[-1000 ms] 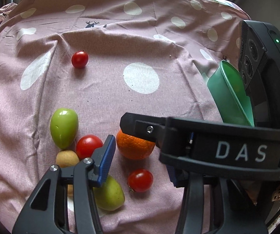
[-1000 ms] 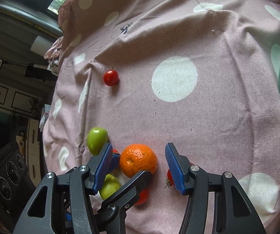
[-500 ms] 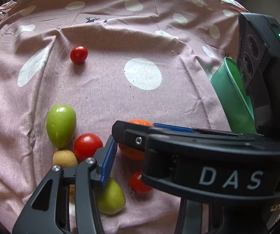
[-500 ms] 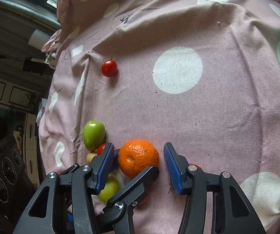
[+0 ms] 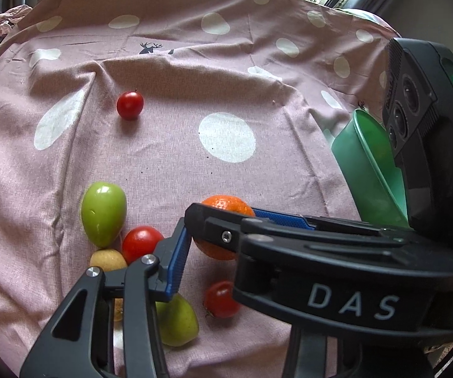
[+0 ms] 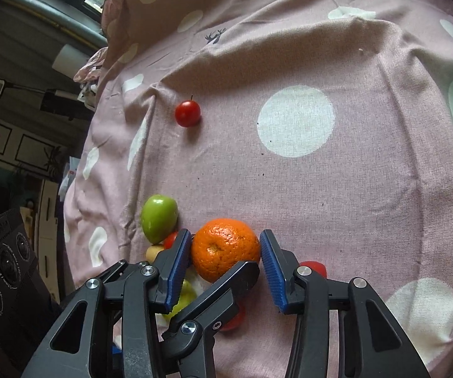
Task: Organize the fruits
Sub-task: 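Close the right gripper on the second orange and lift it, then carry the second orange over the green bowl with the right gripper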
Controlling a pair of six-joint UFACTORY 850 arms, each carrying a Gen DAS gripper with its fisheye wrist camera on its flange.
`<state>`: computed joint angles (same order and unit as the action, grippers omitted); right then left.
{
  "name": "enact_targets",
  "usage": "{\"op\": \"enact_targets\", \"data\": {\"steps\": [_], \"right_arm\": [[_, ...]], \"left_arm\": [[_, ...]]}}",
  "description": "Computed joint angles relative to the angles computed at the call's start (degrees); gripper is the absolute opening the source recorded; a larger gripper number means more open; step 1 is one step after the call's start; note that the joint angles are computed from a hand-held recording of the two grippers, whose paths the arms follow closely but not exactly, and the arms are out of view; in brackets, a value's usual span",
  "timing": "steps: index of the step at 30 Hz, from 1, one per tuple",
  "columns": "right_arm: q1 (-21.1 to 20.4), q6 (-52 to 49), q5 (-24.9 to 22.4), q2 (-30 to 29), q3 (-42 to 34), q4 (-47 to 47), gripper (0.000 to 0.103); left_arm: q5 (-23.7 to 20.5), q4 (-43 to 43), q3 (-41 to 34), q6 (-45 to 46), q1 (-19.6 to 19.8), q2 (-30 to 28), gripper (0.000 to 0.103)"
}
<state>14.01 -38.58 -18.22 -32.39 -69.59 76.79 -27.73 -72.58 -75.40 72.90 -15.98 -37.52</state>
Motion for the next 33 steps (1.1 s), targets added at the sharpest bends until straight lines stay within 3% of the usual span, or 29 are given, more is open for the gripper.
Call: {"op": "enact_targets", "data": {"steps": [18,26,33], "right_arm": [[1.63,-5.4,7.02,4.86,3.37,4.43,0.048],[2.19,-18.1,9.16,7.73,5.51,16.65,0.048],[2.2,-36.68,9.87,10.58,7.89,35.24,0.048]], "left_arm": [[-0.74,-14.78,4.46,14.72,0.06,4.22,0.043],[-0.66,-22.1,6.97,22.33,-0.38,6.99,0.043],[-0.37,-27.29,8.44,28.38,-1.28,9.27,0.043]]}}
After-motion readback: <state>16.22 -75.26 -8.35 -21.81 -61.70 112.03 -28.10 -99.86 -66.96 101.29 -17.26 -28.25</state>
